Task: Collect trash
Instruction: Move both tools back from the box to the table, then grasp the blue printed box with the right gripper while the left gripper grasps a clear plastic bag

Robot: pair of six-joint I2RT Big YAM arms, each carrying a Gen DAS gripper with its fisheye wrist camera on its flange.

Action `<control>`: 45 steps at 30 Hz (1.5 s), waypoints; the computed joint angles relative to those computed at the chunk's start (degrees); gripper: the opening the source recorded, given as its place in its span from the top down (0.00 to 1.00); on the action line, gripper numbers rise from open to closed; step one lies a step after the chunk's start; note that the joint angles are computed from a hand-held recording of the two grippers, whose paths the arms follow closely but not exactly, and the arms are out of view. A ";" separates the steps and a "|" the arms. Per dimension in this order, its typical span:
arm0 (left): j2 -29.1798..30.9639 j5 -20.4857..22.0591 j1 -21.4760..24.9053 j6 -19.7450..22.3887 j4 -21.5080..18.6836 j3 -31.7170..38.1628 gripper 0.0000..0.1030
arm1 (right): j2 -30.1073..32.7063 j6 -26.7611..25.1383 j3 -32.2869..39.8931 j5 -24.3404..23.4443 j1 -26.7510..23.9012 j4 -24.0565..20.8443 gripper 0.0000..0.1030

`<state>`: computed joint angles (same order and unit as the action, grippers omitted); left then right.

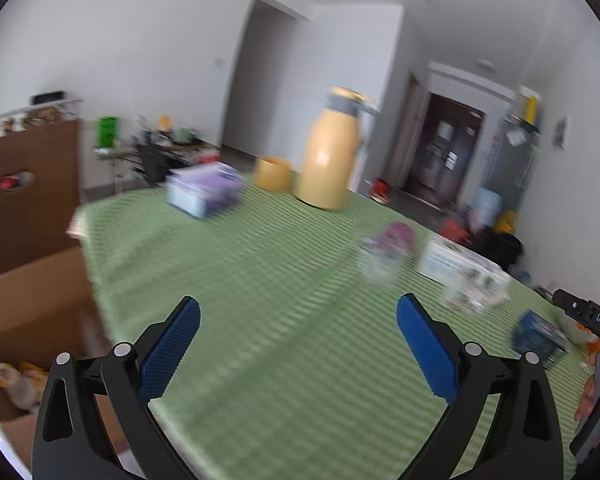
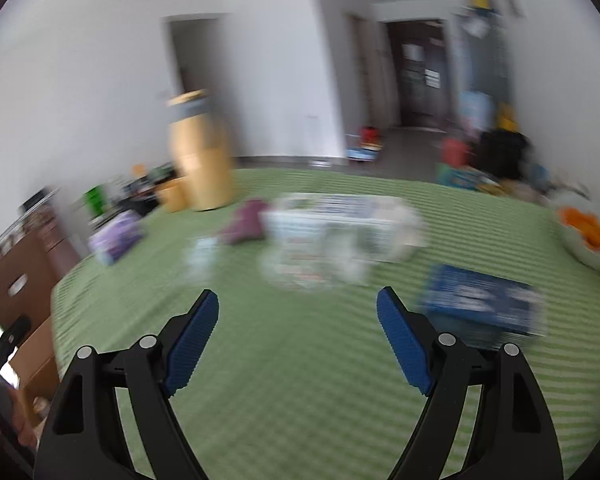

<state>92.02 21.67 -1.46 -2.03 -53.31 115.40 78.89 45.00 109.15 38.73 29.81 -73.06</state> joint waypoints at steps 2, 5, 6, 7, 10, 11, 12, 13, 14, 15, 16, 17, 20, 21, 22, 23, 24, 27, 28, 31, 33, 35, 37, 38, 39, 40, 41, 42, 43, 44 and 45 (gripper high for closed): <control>0.47 -0.19 -2.94 0.38 -0.63 0.46 0.07 | -3.58 2.59 -3.28 -0.32 -2.18 -2.23 0.24; 0.87 -0.04 -6.48 0.75 -0.52 0.78 0.07 | -6.85 3.09 -5.96 -0.53 -4.78 -6.36 0.19; 1.23 -0.02 -7.64 1.35 -0.77 1.14 0.07 | -7.31 2.87 -6.17 -0.65 -5.43 -7.47 0.17; 1.43 0.02 -8.51 2.05 -0.77 1.07 0.07 | -7.75 2.32 -6.38 -1.03 -6.48 -9.34 0.17; 2.70 -2.80 -11.28 5.04 -1.52 1.86 0.07 | -7.34 -1.52 -5.25 -4.60 -10.49 -14.91 0.17; 3.20 -3.27 -11.94 6.11 -2.34 2.34 0.07 | -7.46 -4.23 -5.54 -6.20 -12.41 -14.58 0.17; 3.69 -3.58 -12.39 6.95 -3.13 2.84 0.07 | -7.70 -6.04 -6.09 -7.53 -14.27 -13.82 0.17; 4.09 -4.04 -12.85 7.54 -3.72 3.07 0.07 | -7.86 -7.59 -6.54 -9.07 -16.37 -13.16 0.17; 4.31 -3.91 -13.06 8.01 -4.12 3.06 0.07 | -8.18 -8.94 -7.33 -10.99 -18.82 -12.04 0.17; 4.41 -3.60 -13.02 8.37 -4.49 3.09 0.07 | -8.30 -10.06 -7.79 -13.42 -21.15 -10.96 0.17; 4.52 -3.60 -13.22 8.64 -4.65 2.96 0.07 | -8.68 -10.57 -8.45 -15.89 -22.98 -9.86 0.17; 4.62 -3.70 -13.38 8.89 -4.69 2.81 0.07 | -8.77 -10.85 -9.21 -19.52 -25.31 -7.98 0.17; 4.80 -5.06 -13.64 10.29 -4.54 2.21 0.07 | -8.66 -8.50 -11.71 -28.23 -30.60 -3.39 0.17; 4.92 -5.74 -13.68 10.81 -4.39 2.05 0.07 | -8.54 -7.07 -12.44 -31.17 -31.99 -2.43 0.17; 5.29 -6.22 -13.75 11.34 -4.64 2.29 0.07 | -8.00 -6.30 -12.38 -33.76 -32.99 -2.62 0.17; 5.75 -6.57 -13.77 11.68 -5.18 2.79 0.07 | -7.59 -5.85 -12.33 -35.19 -33.54 -3.00 0.17; 6.06 -6.63 -13.64 11.84 -5.68 3.31 0.07 | -7.37 -5.45 -12.50 -36.18 -33.81 -3.28 0.17; 7.26 -6.84 -13.48 11.66 -6.68 5.17 0.07 | -8.55 -4.65 -14.72 -40.19 -33.06 -3.09 0.17; 7.62 -6.85 -13.44 11.60 -6.76 5.75 0.07 | -9.00 -5.13 -15.36 -41.94 -32.25 -3.37 0.17; 8.59 -7.22 -13.71 11.11 -6.96 7.20 0.07 | -11.10 -6.48 -17.13 -43.41 -27.20 -4.47 0.17; 9.37 -7.54 -14.20 10.56 -7.54 8.26 0.07 | -11.08 -7.46 -16.89 -40.89 -23.25 -5.91 0.17; 9.94 -7.56 -14.99 9.76 -8.16 8.97 0.07 | -8.93 -9.31 -14.55 -32.12 -18.60 -9.91 0.17; 9.98 -7.40 -15.92 9.14 -8.35 8.88 0.07 | -6.71 -11.79 -12.90 -20.49 -15.12 -12.15 0.17; 9.75 -7.51 -16.48 9.05 -8.21 8.43 0.07 | -6.29 -12.37 -12.97 -17.96 -14.63 -12.10 0.17; 9.62 -7.49 -16.92 9.43 -8.28 8.17 0.07 | -6.23 -12.50 -13.60 -18.69 -15.23 -11.18 0.18; 9.63 -7.41 -17.51 10.56 -8.61 8.15 0.07 | -7.10 -12.08 -14.95 -20.27 -16.23 -9.41 0.23; 9.70 -7.81 -18.08 11.42 -8.74 8.27 0.07 | -7.86 -11.44 -15.90 -22.10 -17.07 -7.34 0.37; 9.68 -8.26 -18.53 11.76 -8.49 8.21 0.07 | -8.16 -10.36 -16.04 -21.67 -17.26 -6.34 0.38; 9.97 -8.79 -19.21 12.16 -8.10 8.64 0.07 | -8.22 -10.48 -15.89 -20.65 -17.51 -5.96 0.38; 10.50 -8.95 -19.65 12.29 -8.32 9.49 0.07 | -8.14 -10.23 -15.29 -18.98 -17.14 -5.66 0.39; 11.41 -8.95 -20.12 12.39 -8.97 10.97 0.07 | -8.18 -10.19 -14.96 -18.69 -17.07 -5.34 0.39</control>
